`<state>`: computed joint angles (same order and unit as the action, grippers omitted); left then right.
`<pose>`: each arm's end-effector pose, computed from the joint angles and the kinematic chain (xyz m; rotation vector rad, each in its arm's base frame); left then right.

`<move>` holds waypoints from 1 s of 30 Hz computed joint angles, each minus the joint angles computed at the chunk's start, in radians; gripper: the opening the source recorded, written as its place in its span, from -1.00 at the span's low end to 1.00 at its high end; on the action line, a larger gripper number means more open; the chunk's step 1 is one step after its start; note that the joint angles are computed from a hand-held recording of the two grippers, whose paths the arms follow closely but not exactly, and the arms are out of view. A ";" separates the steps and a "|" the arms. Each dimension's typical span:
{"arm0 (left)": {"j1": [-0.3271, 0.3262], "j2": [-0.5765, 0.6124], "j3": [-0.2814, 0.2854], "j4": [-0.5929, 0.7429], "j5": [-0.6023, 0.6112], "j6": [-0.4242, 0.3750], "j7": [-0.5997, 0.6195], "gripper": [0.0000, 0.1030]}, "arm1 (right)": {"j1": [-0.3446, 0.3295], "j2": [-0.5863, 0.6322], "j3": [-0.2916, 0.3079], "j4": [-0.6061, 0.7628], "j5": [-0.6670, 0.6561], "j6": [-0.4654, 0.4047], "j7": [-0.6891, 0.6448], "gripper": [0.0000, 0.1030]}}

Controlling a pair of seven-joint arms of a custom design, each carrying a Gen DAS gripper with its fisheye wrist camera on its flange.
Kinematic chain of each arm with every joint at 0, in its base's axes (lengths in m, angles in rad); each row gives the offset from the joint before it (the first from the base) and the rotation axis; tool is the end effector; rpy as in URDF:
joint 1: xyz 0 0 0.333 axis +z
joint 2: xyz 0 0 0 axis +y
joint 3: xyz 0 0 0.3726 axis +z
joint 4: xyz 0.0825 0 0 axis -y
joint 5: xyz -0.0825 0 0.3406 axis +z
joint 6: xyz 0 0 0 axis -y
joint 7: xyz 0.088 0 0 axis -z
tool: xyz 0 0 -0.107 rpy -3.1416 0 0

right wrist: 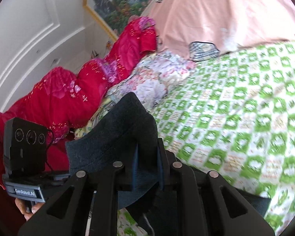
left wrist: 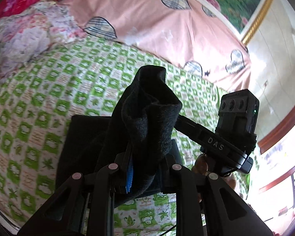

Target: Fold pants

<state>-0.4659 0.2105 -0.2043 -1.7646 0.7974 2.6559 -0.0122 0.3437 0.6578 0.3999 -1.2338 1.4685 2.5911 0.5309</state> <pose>0.4941 -0.3997 0.5898 -2.1447 1.5043 -1.1107 0.6433 0.4208 0.5268 -1.4929 0.8982 0.3790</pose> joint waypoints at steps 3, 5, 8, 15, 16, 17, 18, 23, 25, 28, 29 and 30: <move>-0.007 0.045 -0.008 0.039 -0.027 -0.017 0.045 -0.63 | -0.019 -0.008 0.006 -0.044 0.045 0.009 -0.032 -0.64; -0.015 0.070 -0.007 0.062 -0.044 -0.031 0.080 -0.63 | -0.023 -0.006 0.002 -0.053 0.062 0.004 -0.035 -0.64; -0.028 0.100 -0.002 0.087 -0.061 -0.024 0.118 -0.62 | -0.033 -0.010 0.000 -0.083 0.105 -0.004 -0.059 -0.64; -0.043 0.152 0.012 0.106 -0.111 0.022 0.196 -0.62 | -0.030 -0.037 -0.036 -0.160 0.170 0.012 -0.066 -0.58; -0.046 0.160 0.014 0.112 -0.118 0.023 0.206 -0.62 | -0.024 -0.043 -0.044 -0.167 0.171 0.025 -0.064 -0.56; -0.049 0.169 0.014 0.121 -0.126 0.023 0.221 -0.61 | -0.015 -0.053 -0.056 -0.179 0.161 0.047 -0.053 -0.56; -0.051 0.177 0.013 0.128 -0.135 0.022 0.238 -0.60 | -0.008 -0.060 -0.065 -0.189 0.151 0.066 -0.042 -0.56; -0.067 0.220 0.014 0.172 -0.182 0.010 0.312 -0.51 | -0.001 -0.107 -0.082 -0.259 0.197 0.139 -0.047 -0.56; -0.071 0.235 0.014 0.184 -0.196 0.014 0.340 -0.45 | 0.007 -0.123 -0.096 -0.284 0.210 0.167 -0.030 -0.56; -0.082 0.245 0.022 0.192 -0.203 0.019 0.366 -0.36 | 0.017 -0.142 -0.114 -0.311 0.219 0.198 0.001 -0.56; -0.087 0.247 0.026 0.193 -0.200 0.025 0.373 -0.26 | 0.020 -0.148 -0.119 -0.320 0.222 0.206 0.011 -0.56; -0.086 0.249 0.025 0.191 -0.201 0.039 0.383 -0.18 | 0.025 -0.153 -0.126 -0.326 0.216 0.216 0.027 -0.54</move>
<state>-0.5524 0.4594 -0.1789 -1.5741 0.5964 2.6947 0.3708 0.3690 0.5047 0.2742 -1.5599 1.6840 2.8067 0.5580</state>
